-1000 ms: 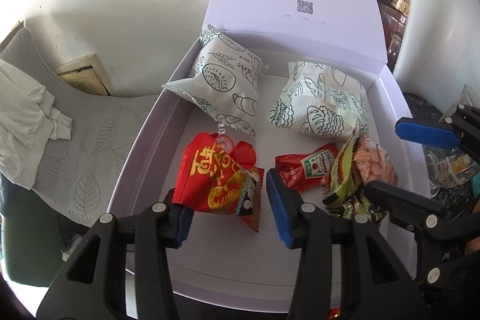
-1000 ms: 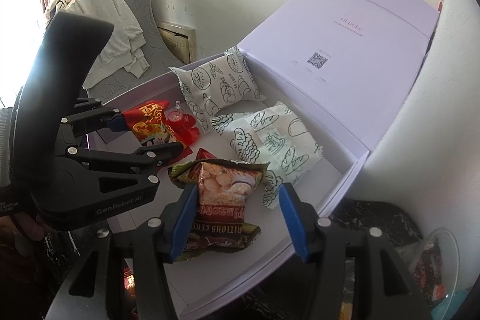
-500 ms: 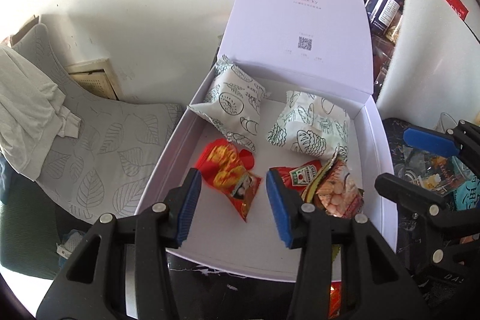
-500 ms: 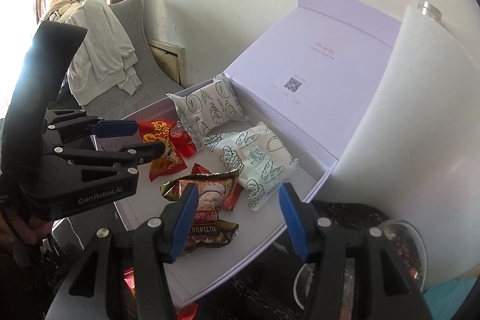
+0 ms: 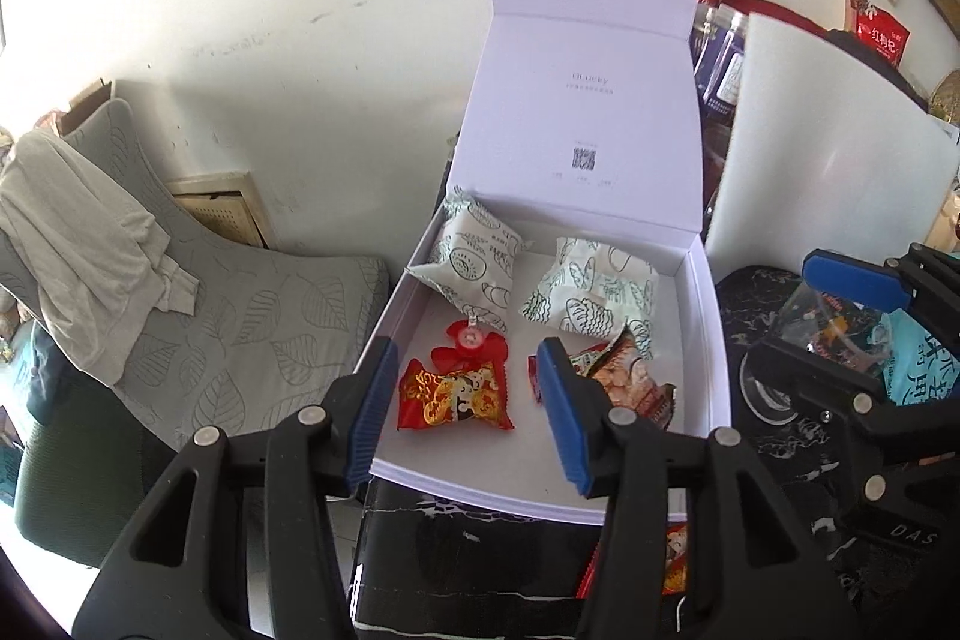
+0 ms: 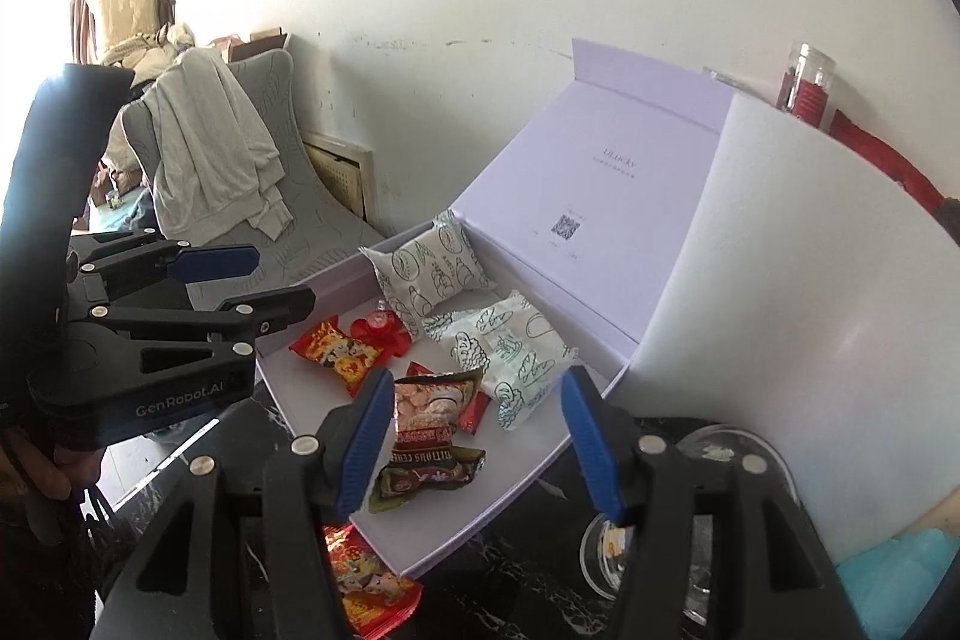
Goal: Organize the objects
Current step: 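Open both tools and release the packets inside the box, then withdraw both tools and move toward the red snack packet and clear stand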
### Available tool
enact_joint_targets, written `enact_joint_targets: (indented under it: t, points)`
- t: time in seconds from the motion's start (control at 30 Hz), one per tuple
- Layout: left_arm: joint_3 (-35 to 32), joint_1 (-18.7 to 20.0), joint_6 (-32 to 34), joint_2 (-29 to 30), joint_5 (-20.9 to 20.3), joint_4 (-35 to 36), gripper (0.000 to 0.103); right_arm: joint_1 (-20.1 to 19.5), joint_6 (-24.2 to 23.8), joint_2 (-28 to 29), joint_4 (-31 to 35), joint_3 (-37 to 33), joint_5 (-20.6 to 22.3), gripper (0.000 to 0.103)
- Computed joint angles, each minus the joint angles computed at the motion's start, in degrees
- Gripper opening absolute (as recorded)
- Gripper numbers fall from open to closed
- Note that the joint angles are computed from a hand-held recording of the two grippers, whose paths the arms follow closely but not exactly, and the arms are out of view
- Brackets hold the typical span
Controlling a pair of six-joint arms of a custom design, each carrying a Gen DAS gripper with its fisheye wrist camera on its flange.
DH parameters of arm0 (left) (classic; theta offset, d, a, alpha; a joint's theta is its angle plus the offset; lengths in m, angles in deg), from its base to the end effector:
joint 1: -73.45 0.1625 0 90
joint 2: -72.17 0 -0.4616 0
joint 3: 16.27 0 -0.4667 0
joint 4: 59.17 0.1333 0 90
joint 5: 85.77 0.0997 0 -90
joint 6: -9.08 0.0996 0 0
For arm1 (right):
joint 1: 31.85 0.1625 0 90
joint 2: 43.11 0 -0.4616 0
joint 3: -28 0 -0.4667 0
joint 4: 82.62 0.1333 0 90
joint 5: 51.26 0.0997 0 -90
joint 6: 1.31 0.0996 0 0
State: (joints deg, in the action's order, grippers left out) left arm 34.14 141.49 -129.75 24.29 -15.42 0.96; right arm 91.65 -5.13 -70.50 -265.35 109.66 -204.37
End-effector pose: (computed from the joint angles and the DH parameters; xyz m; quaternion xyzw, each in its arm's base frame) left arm -0.1184 -0.7397 0.3552 0.4668 0.8369 -0.2019 0.2023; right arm 0.4723 -0.6330 0.0227 0.0941 -0.8174 0.3979 0.4058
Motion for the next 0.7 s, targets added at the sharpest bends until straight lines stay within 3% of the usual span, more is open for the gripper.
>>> enact_joint_targets:
  t: [0.23, 0.37, 0.7]
  points:
    - [4.75, -1.27, 1.25, -5.15, 0.32, -2.76, 0.055, 2.34, -3.00, -0.08, -5.42, 0.44, -1.92, 0.064]
    - [6.97, -1.86, 1.60, -7.80, 1.43, -3.80, 0.066, 3.85, -5.56, -0.21, -8.92, 0.73, -2.85, 0.067]
    - [12.48, -3.43, 2.24, -13.64, 2.75, -6.62, 0.078, 6.92, -10.25, -0.18, -15.84, 1.16, -5.78, 0.074]
